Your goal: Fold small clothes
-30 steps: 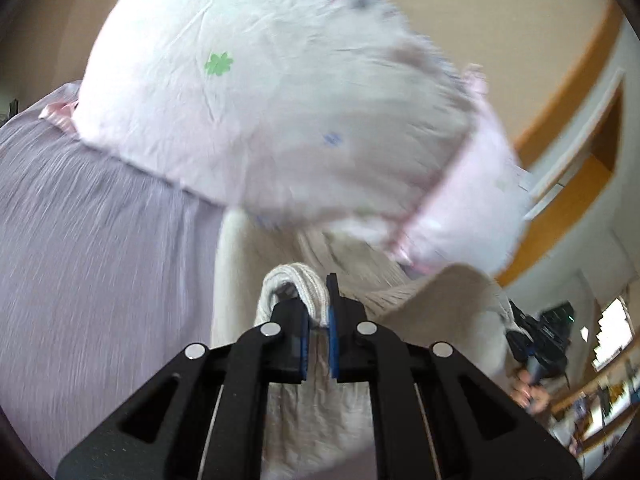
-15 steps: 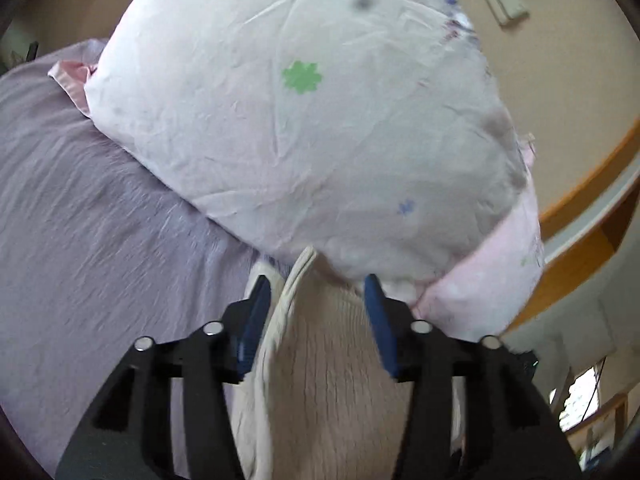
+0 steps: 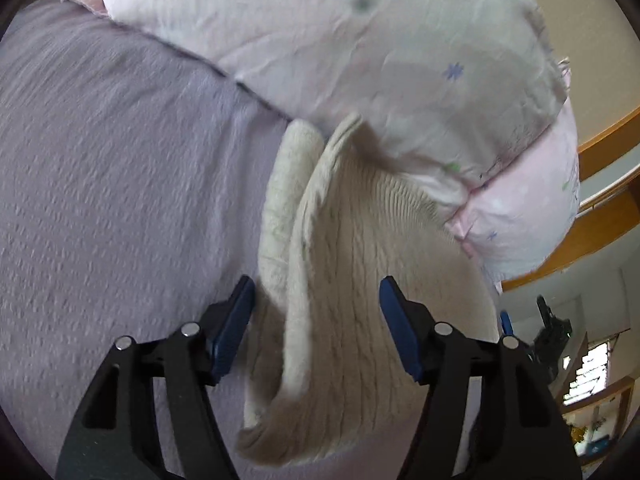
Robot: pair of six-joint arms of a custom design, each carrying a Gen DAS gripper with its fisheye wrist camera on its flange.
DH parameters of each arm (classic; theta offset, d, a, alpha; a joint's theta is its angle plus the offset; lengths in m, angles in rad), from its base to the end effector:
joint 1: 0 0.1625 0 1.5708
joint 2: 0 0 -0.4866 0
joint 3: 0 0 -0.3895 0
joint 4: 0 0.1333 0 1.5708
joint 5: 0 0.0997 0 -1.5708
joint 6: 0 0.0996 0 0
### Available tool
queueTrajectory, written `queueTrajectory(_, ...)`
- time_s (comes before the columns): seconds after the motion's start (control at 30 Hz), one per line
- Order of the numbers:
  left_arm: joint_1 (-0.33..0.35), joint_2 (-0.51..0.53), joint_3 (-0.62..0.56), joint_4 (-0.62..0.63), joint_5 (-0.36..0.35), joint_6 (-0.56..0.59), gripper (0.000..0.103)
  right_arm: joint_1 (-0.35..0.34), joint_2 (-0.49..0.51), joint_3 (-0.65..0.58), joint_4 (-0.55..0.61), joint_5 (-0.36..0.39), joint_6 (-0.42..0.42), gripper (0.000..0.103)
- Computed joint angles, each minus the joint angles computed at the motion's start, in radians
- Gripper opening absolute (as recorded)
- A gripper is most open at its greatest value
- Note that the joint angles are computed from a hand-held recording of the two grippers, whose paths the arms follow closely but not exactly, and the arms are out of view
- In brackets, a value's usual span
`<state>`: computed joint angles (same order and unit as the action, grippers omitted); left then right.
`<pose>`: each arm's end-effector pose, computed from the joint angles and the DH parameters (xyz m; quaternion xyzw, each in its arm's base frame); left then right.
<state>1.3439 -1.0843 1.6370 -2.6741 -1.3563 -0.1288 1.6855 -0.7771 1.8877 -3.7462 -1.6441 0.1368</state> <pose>-0.0058 -0.7118 0.3574 0.0178 0.9571 -0.2842 0.0536 0.2002 -0.6364 0.1938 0.0281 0.8608 -0.5072 0.0323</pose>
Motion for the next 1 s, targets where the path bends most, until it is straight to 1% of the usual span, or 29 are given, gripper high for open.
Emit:
queueTrajectory(0.03,-0.004,0.004,0.002,-0.005,0.014,-0.015,0.056,0.000,0.001,0.000,-0.006,0.007,-0.004,0.102)
queueTrajectory(0.07,-0.003,0.007,-0.002,0.004,0.017,-0.037,0.034,-0.002,0.000,0.003,-0.011,0.019,-0.004,0.102)
queueTrajectory(0.1,0.007,0.011,-0.006,0.016,-0.004,-0.063,0.019,-0.005,-0.002,0.004,-0.009,0.031,-0.001,0.102)
queueTrajectory(0.13,0.018,0.016,-0.009,0.014,-0.043,-0.090,0.019,-0.009,-0.004,0.004,-0.002,0.044,0.003,0.102)
queueTrajectory(0.17,0.023,0.017,-0.002,-0.010,-0.055,-0.105,0.017,-0.010,-0.004,0.002,0.004,0.050,0.007,0.102)
queueTrajectory(0.23,0.016,0.011,0.005,-0.040,-0.084,-0.106,0.016,-0.014,-0.009,0.002,0.017,0.060,0.012,0.102)
queueTrajectory(0.27,0.006,0.005,0.012,-0.065,-0.115,-0.101,0.015,-0.015,-0.012,0.003,0.021,0.062,0.012,0.102)
queueTrajectory(0.33,-0.020,0.000,0.013,-0.088,-0.177,-0.091,0.015,-0.014,-0.018,0.005,0.022,0.061,0.007,0.102)
queueTrajectory(0.43,-0.097,0.016,0.012,-0.118,-0.240,-0.035,0.015,-0.008,-0.026,0.013,-0.002,0.036,-0.003,0.102)
queueTrajectory(0.5,-0.145,0.056,-0.007,-0.125,-0.321,-0.008,0.015,-0.006,-0.035,0.025,-0.032,0.024,-0.007,0.102)
queueTrajectory(0.57,-0.189,0.132,-0.037,-0.124,-0.385,0.016,0.015,-0.003,-0.042,0.032,-0.058,-0.003,-0.016,0.102)
queueTrajectory(0.63,-0.223,0.212,-0.075,-0.103,-0.400,0.039,0.016,0.000,-0.049,0.036,-0.064,-0.029,-0.029,0.102)
queueTrajectory(0.67,-0.240,0.273,-0.114,-0.070,-0.404,0.038,0.017,0.002,-0.053,0.039,-0.068,-0.052,-0.041,0.102)
queueTrajectory(0.7,-0.247,0.314,-0.147,-0.036,-0.417,0.033,0.017,0.005,-0.057,0.041,-0.070,-0.075,-0.051,0.102)
queueTrajectory(0.73,-0.246,0.362,-0.187,0.000,-0.470,0.019,0.016,0.006,-0.062,0.043,-0.070,-0.095,-0.059,0.102)
queueTrajectory(0.77,-0.238,0.385,-0.209,0.007,-0.533,0.006,0.015,0.006,-0.068,0.048,-0.072,-0.121,-0.061,0.102)
queueTrajectory(0.8,-0.232,0.395,-0.215,-0.001,-0.579,-0.007,0.015,0.003,-0.072,0.052,-0.072,-0.126,-0.058,0.102)
queueTrajectory(0.83,-0.229,0.385,-0.199,-0.033,-0.596,-0.012,0.016,-0.001,-0.079,0.057,-0.065,-0.121,-0.050,0.102)
queueTrajectory(0.87,-0.228,0.367,-0.179,-0.056,-0.582,-0.001,0.020,-0.011,-0.090,0.064,-0.047,-0.095,-0.040,0.102)
queueTrajectory(0.9,-0.227,0.338,-0.152,-0.075,-0.546,0.012,0.028,-0.018,-0.098,0.067,-0.027,-0.070,-0.034,0.102)
queueTrajectory(0.93,-0.227,0.301,-0.117,-0.084,-0.477,0.021,0.031,-0.025,-0.106,0.068,0.005,-0.045,-0.030,0.102)
queueTrajectory(0.97,-0.228,0.283,-0.112,-0.076,-0.417,0.027,0.036,-0.030,-0.116,0.063,0.058,-0.013,-0.023,0.102)
queueTrajectory(1.0,-0.229,0.257,-0.086,-0.079,-0.349,0.036,0.038,-0.036,-0.120,0.061,0.091,0.014,-0.021,0.102)
